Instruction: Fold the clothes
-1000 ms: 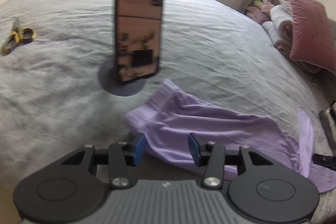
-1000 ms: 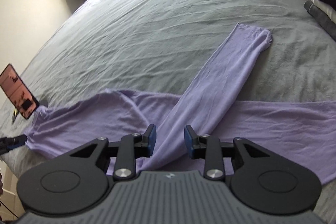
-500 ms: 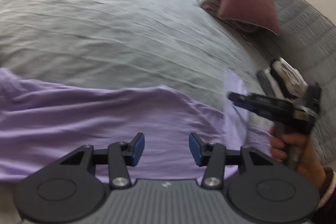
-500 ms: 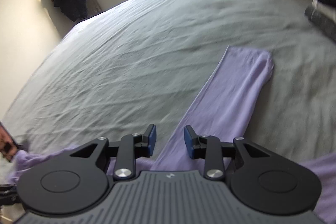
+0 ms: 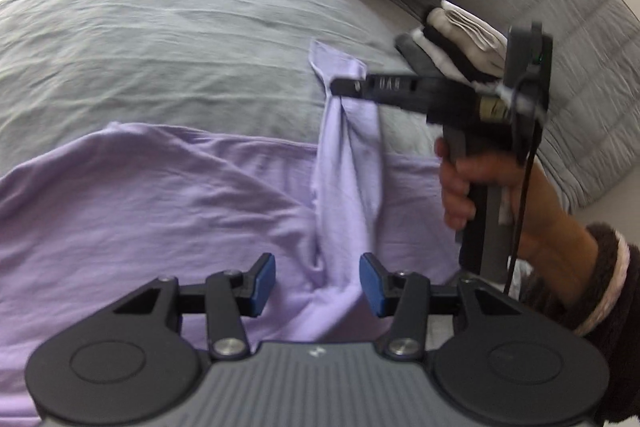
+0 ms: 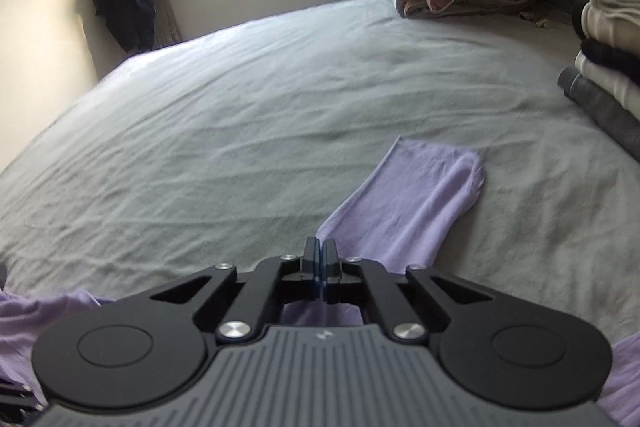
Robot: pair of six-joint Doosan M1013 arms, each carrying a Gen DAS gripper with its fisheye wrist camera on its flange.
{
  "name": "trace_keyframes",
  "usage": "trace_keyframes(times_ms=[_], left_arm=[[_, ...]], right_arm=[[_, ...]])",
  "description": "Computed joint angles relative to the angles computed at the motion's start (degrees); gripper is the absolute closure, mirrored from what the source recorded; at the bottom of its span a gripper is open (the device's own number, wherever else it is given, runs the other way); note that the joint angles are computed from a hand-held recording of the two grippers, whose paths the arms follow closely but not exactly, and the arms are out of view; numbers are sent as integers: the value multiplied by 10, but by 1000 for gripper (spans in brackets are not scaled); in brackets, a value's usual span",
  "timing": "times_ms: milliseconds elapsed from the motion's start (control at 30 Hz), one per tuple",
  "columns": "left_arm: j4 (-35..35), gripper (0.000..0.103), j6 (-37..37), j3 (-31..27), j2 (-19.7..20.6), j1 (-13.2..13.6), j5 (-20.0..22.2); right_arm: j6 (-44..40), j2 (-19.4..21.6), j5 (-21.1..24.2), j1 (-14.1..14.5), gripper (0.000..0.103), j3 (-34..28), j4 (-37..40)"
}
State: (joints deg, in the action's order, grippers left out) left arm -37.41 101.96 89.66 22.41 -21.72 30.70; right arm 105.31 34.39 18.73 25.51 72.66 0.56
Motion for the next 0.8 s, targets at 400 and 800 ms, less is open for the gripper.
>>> trace_keyframes(times_ms=[400, 800], left_arm=[[-27, 55, 50, 1, -2, -7, 4], [-38, 55, 98, -16, 8, -21, 26]], right_arm=[[-15, -74, -55, -25, 103, 87, 24], [-123, -111, -5, -45, 103, 163, 83]])
